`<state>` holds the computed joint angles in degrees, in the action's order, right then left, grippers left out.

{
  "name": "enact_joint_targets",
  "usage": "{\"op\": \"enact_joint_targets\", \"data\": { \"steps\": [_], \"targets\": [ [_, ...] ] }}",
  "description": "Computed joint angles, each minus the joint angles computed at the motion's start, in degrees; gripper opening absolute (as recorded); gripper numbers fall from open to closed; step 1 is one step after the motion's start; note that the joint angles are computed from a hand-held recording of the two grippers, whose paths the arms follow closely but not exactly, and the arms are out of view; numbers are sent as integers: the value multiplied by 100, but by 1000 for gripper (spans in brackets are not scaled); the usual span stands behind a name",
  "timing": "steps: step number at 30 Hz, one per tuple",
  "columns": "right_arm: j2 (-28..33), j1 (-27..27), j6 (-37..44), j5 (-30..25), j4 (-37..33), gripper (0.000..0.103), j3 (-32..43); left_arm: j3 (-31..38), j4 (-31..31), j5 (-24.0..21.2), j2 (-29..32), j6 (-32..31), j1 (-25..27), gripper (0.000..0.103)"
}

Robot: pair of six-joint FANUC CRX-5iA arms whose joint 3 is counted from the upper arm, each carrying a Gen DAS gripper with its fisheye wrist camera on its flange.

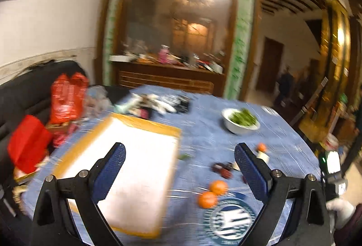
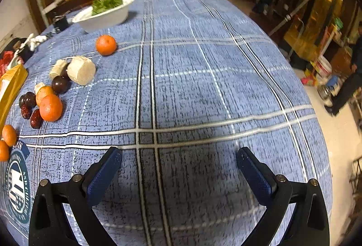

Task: Organize fruits
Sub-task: 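Grasp an orange with the left tool while the right tool grasps another orange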

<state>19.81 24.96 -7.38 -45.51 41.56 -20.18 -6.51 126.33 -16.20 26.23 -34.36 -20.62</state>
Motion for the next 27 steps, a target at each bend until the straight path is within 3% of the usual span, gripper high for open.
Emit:
{"op": "enact_joint_targets", "data": {
  "steps": [7, 8, 9, 12, 14, 16, 18, 20, 21, 22, 24, 27],
  "targets": [
    [-25, 216, 277, -372, -578, 102, 221, 124, -351, -10, 94, 942, 690, 97],
    [-36, 257, 242, -477, -626, 98, 265, 126, -542, -21, 128, 1119, 761, 97],
    [-82, 328, 84, -546, -507, 93, 236, 126, -956, -84, 178, 1479, 862, 97],
    [-341, 564, -555, -363, 436, 92, -88, 66, -1948, -396, 237, 2183, 1049, 97],
    [-456, 620, -795, 34, 1061, 92, -245, 115, -2755, -755, 323, 2706, 1176, 97],
    [-467, 581, -892, 542, 1498, 91, -286, 199, -3506, -1317, 423, 3126, 1323, 90],
    [-412, 490, -949, 1002, 1768, 76, -271, 346, -4365, -1816, 516, 3451, 1428, 65],
    [-328, 305, -921, 1738, 1790, 61, -224, 460, -4886, -2025, 584, 3596, 1437, 49],
    [-267, 222, -871, 2090, 1739, 51, -178, 497, -5106, -2143, 611, 3639, 1445, 46],
    [-170, 167, -817, 2332, 1689, 49, -95, 558, -5288, -2250, 656, 3699, 1445, 46],
    [8, 56, -762, 2839, 1741, 48, 60, 587, -5415, -2330, 690, 3719, 1420, 46],
    [315, 110, 89, 3267, 1032, 49, 497, 634, -5547, -2369, 719, 3700, 1404, 46]
  ]
}}
